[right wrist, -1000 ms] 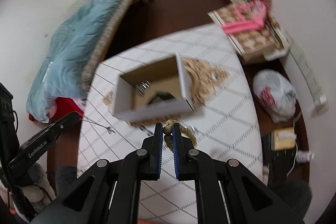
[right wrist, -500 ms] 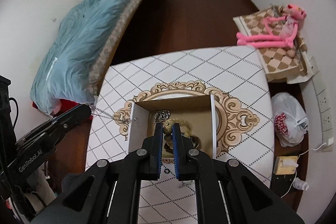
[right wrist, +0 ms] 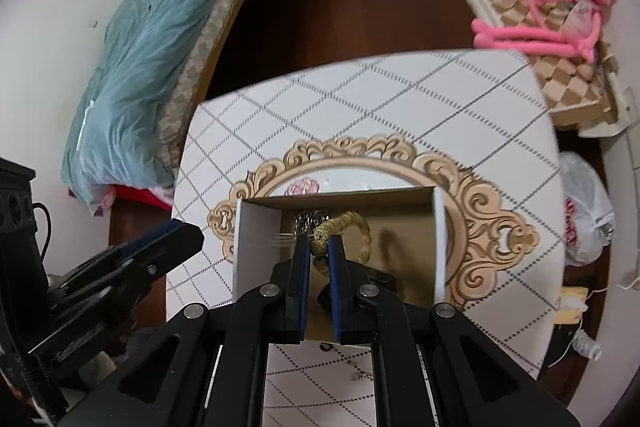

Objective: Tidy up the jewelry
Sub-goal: 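Lower the bead bracelet into the box with the right gripper while the left gripper drops the charm in, then open both grippers and withdraw them from the box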

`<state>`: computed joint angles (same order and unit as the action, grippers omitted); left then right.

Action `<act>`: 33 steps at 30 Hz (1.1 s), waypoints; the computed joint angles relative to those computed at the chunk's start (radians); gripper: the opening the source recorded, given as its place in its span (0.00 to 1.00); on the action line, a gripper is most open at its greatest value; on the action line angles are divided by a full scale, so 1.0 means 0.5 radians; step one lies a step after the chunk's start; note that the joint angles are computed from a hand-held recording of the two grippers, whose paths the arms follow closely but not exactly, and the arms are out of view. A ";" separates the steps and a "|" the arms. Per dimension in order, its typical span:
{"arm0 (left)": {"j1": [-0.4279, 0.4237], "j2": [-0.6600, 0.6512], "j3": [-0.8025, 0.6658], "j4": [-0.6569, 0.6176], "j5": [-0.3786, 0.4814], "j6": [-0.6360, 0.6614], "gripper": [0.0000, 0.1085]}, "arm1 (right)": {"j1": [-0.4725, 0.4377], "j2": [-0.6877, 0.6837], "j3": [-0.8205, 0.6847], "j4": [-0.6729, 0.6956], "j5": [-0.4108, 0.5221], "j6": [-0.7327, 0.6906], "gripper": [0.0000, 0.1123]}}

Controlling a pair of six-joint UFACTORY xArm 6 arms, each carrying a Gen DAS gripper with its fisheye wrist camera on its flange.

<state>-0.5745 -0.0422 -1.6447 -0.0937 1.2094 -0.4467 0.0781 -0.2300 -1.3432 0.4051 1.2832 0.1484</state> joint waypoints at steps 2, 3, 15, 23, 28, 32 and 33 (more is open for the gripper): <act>-0.003 -0.013 0.025 0.068 -0.017 -0.035 0.69 | -0.010 0.073 -0.034 -0.041 0.084 0.004 0.09; -0.015 -0.008 0.017 0.132 0.017 -0.063 0.69 | 0.000 0.087 -0.037 -0.121 0.108 0.024 0.09; -0.150 -0.176 0.316 0.638 -0.020 -0.267 0.95 | 0.224 -0.202 0.209 -0.938 0.010 0.233 0.81; -0.241 -0.238 0.443 0.837 -0.003 -0.359 0.95 | 0.301 -0.367 0.474 -1.060 -0.026 0.407 0.91; -0.261 -0.250 0.442 0.861 0.011 -0.400 0.95 | 0.318 -0.420 0.516 -1.061 -0.040 0.464 0.91; -0.285 -0.264 0.426 0.895 0.032 -0.420 0.95 | 0.331 -0.464 0.517 -1.065 -0.031 0.474 0.91; -0.291 -0.273 0.424 0.901 0.035 -0.423 0.95 | 0.340 -0.473 0.511 -1.069 -0.025 0.479 0.91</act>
<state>-0.7199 -0.1788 -1.4329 0.3568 1.2271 -0.6580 0.2481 -0.4663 -1.0877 -0.1293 1.2709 0.3878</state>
